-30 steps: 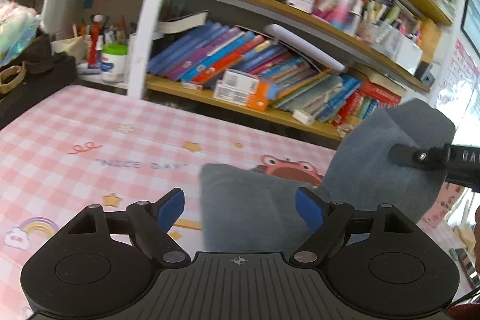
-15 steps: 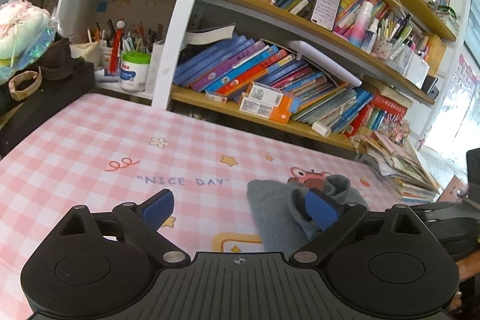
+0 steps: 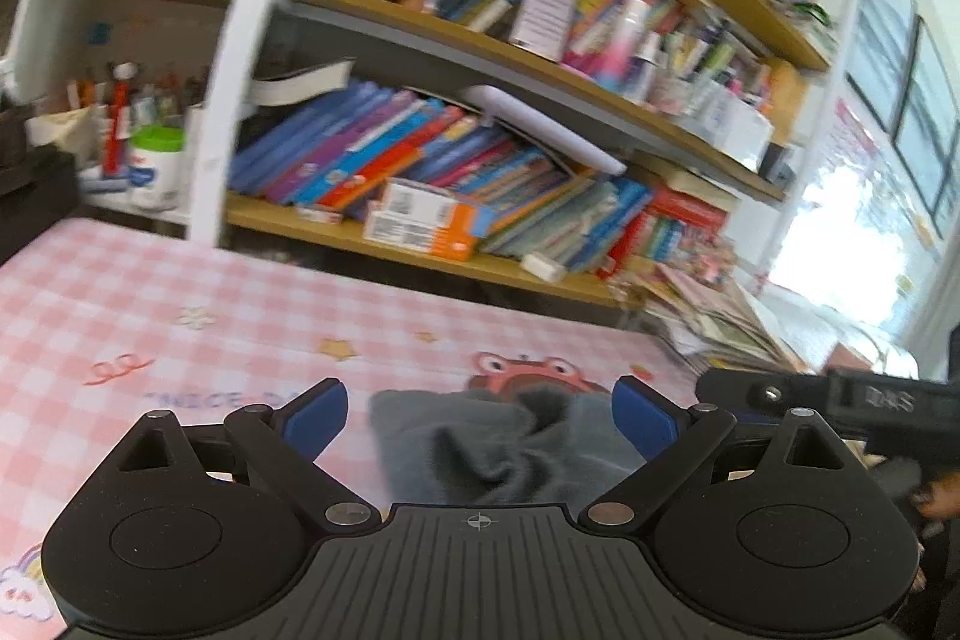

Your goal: Fold clothes

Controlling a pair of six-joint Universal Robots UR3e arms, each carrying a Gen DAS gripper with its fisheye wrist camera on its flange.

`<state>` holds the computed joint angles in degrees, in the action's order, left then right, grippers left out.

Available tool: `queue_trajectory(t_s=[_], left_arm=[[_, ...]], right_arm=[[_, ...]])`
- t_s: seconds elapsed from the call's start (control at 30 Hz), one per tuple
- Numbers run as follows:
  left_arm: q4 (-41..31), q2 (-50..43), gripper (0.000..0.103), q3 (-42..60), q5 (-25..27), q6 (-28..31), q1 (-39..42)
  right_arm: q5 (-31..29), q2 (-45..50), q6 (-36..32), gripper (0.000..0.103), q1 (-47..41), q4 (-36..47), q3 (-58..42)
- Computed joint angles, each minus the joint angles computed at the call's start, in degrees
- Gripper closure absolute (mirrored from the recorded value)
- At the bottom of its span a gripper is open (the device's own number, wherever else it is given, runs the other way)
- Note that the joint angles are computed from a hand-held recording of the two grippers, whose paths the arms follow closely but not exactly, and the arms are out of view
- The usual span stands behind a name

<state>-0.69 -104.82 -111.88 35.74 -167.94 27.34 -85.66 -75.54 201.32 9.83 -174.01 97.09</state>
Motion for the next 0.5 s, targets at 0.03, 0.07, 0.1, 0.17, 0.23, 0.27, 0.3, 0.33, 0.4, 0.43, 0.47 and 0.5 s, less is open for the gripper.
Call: queue_trajectory(t_s=[0.03,0.07,0.1,0.17,0.23,0.27,0.3,0.33,0.4,0.43,0.47,0.5], left_arm=[[-0.68,-0.05,0.006,0.46,-0.02,0.55,-0.66],[-1.38,-0.11,0.007,0.94,-0.03,1.10,-1.32],[-1.86,-0.16,0.008,1.37,0.30,1.49,-1.97],[-1.99,-0.56,0.009,2.62,2.70,1.57,-4.01],[-2.43,-1.20,0.015,4.22,5.05,1.77,-5.88],[-4.16,-1.61,0.016,5.50,6.30,2.75,-6.93],[-6.01,-2.06,0.018,6.86,7.57,3.75,-7.97],[-7.83,-2.55,0.027,8.26,8.83,4.71,-9.00],[-10.09,-4.51,0.039,10.81,11.57,6.00,-10.96],[-11.46,-5.54,0.053,12.19,13.13,6.45,-11.90],[-12.70,-6.18,0.068,13.24,14.19,6.49,-12.47],[-14.22,-6.45,0.078,14.00,13.69,6.29,-12.27]], right_arm=[[-0.99,-0.81,1.37,0.024,-0.72,0.17,1.12],[-2.30,-1.13,2.15,0.024,-1.17,2.22,1.17],[-3.55,-1.37,2.94,0.024,-1.64,4.32,1.11],[-2.86,-2.21,3.92,0.024,-3.33,7.45,1.87],[-1.16,-2.91,4.70,0.024,-5.26,10.46,2.54],[-0.17,-2.80,4.48,0.024,-5.85,11.41,2.47],[0.81,-2.66,4.24,0.024,-6.44,12.37,2.37],[1.76,-2.50,3.99,0.024,-7.02,13.34,2.24],[3.62,-2.12,3.41,0.024,-8.14,15.35,1.90],[4.13,-1.86,3.05,0.024,-8.25,16.39,1.47],[4.63,-1.59,2.68,0.024,-8.36,17.45,1.02],[5.26,-1.35,2.06,0.024,-8.51,18.52,0.54]])
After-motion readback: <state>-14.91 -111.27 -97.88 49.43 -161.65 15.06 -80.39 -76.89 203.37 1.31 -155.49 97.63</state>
